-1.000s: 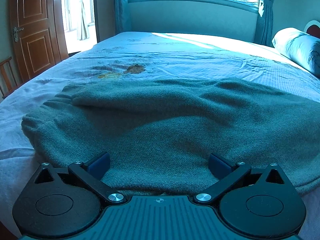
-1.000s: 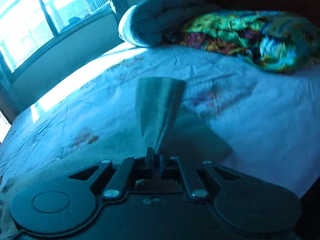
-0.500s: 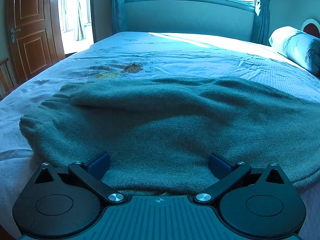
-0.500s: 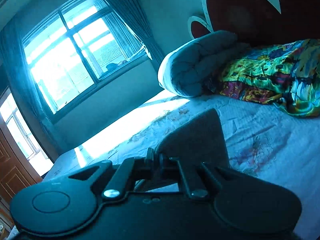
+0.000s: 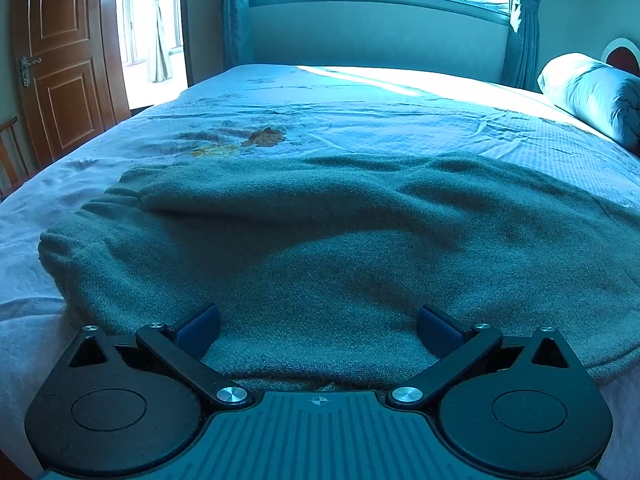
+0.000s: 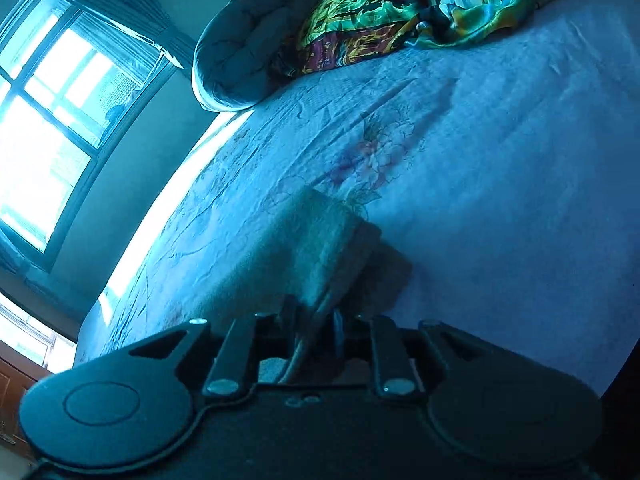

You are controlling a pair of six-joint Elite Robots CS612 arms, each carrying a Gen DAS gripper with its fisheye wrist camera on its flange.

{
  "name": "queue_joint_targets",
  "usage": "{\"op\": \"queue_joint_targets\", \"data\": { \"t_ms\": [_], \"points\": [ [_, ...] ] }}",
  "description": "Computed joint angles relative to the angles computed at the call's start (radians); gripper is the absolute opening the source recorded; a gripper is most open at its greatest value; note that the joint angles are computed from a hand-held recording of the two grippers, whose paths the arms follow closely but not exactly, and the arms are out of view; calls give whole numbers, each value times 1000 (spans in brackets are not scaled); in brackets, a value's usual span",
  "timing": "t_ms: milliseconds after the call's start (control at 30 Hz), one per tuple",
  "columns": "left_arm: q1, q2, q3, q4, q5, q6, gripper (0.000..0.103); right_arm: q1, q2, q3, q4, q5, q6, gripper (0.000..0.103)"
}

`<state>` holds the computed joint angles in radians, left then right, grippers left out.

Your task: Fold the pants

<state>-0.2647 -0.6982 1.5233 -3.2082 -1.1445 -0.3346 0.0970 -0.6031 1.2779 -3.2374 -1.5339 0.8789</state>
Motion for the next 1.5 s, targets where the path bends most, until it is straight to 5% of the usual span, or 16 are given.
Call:
{"op": "queue_joint_targets", "data": {
  "t_ms": [133,400,467,533,633,800,900,1000,1067,1267,1500],
  "points": [
    [0,0,0,0,-1,2,103,13,6,-64,-90,-11,-174,0],
    [0,1,1,-8,0,0,103,14,21,-97,-328,12,-321,0],
    [0,2,1,-9,0,1,103,11,9,-51,-189,-36,-281,0],
    [0,2,1,-9,-2,1,103,-7,12,3,-42,-1,-139,0],
    [0,1,2,-8,-4,2,103,-17,23,36,-105,40,-31,0],
    [0,1,1,-5,-1,1,103,-6,13,20,-117,14,-69,0],
    [0,2,0,-5,0,2,103,-6,9,7,-1,5,-109,0],
    [1,0,0,-1,-4,5,103,-10,4,23,-20,21,-101,0],
    [3,0,0,-1,-9,9,103,-6,-7,45,-79,-8,-102,10],
    [2,-1,2,-12,-4,3,103,-21,-11,60,-87,39,-53,8],
    [-7,-57,131,-186,126,-62,103,-15,-12,61,-98,25,-59,10]
  ]
}}
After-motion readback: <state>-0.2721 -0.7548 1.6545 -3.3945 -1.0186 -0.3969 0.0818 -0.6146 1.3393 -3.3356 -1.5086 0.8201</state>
